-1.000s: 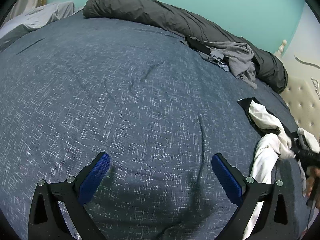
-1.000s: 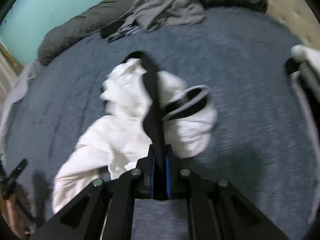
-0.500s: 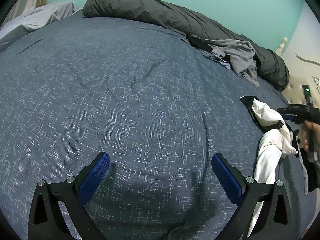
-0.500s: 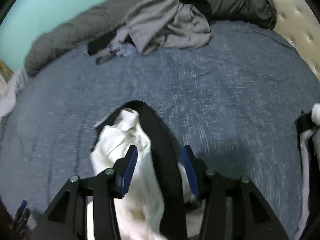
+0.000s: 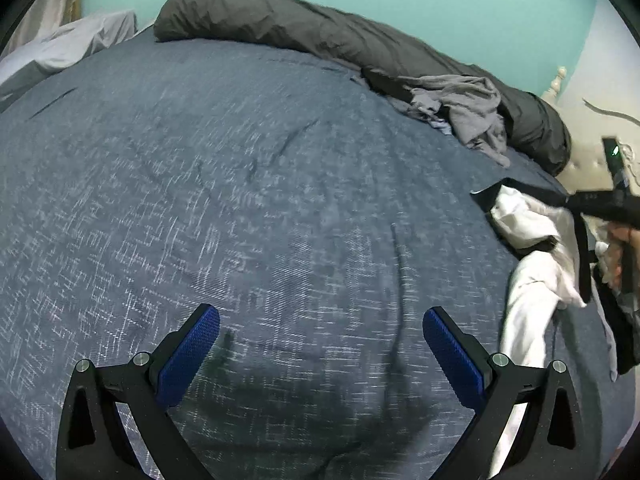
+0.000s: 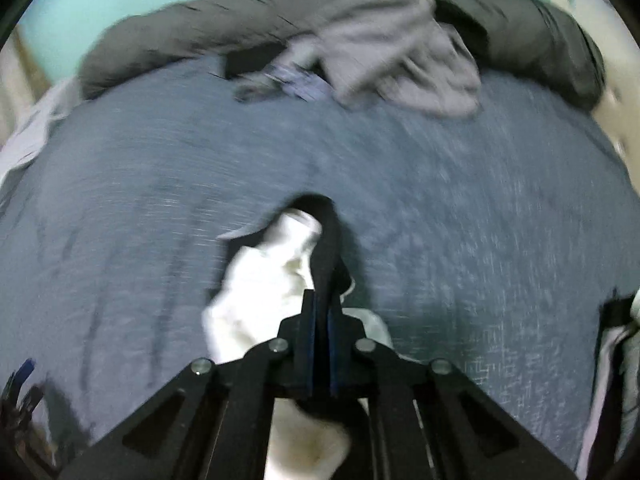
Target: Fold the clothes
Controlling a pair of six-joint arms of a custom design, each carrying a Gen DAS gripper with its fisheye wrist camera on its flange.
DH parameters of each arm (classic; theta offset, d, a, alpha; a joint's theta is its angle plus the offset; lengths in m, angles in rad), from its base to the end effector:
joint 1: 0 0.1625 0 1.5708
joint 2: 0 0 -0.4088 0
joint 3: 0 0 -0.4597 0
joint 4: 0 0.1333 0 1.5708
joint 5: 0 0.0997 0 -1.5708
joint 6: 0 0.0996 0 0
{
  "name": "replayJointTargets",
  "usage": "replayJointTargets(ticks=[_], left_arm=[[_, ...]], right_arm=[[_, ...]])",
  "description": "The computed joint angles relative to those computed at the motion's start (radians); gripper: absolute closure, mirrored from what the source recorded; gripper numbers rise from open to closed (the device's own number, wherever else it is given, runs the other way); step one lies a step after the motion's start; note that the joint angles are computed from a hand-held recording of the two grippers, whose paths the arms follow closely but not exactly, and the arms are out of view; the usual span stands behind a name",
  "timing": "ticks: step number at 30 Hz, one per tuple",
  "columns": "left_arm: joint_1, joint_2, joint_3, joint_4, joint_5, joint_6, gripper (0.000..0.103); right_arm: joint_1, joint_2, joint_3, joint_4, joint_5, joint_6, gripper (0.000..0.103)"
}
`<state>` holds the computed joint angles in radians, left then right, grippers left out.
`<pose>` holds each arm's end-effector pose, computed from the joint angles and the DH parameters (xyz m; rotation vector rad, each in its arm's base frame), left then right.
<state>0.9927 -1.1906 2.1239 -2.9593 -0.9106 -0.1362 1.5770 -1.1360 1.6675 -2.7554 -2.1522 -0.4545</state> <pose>-0.1374 -0.5664 0.1459 0.3610 2.5297 -0.8579 0.0829 -0.6977 0.2948 0.3073 -2.3621 0.6249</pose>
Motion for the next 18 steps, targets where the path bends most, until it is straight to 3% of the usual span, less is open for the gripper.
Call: replayJointTargets(ticks=[4,13,18], left_arm=[[-0.025,-0.022,0.018,-0.009,-0.013,0.003,0.0],[-0.08,-0.094,0.073,-0.023,-0.062,0.0,0.0],[-0.109,-0.099,0.086,-0.035,-0.12,0.02,0.0]], right_arm=[[0.071,-0.079,0.084,0.005,0.078,-0.047,0.099],[0.243,-0.215,0.241,0.118,0.141,-0.117,0.099],[0.271,-0.298,0.329,0.158,0.162,-0.104,0.099]])
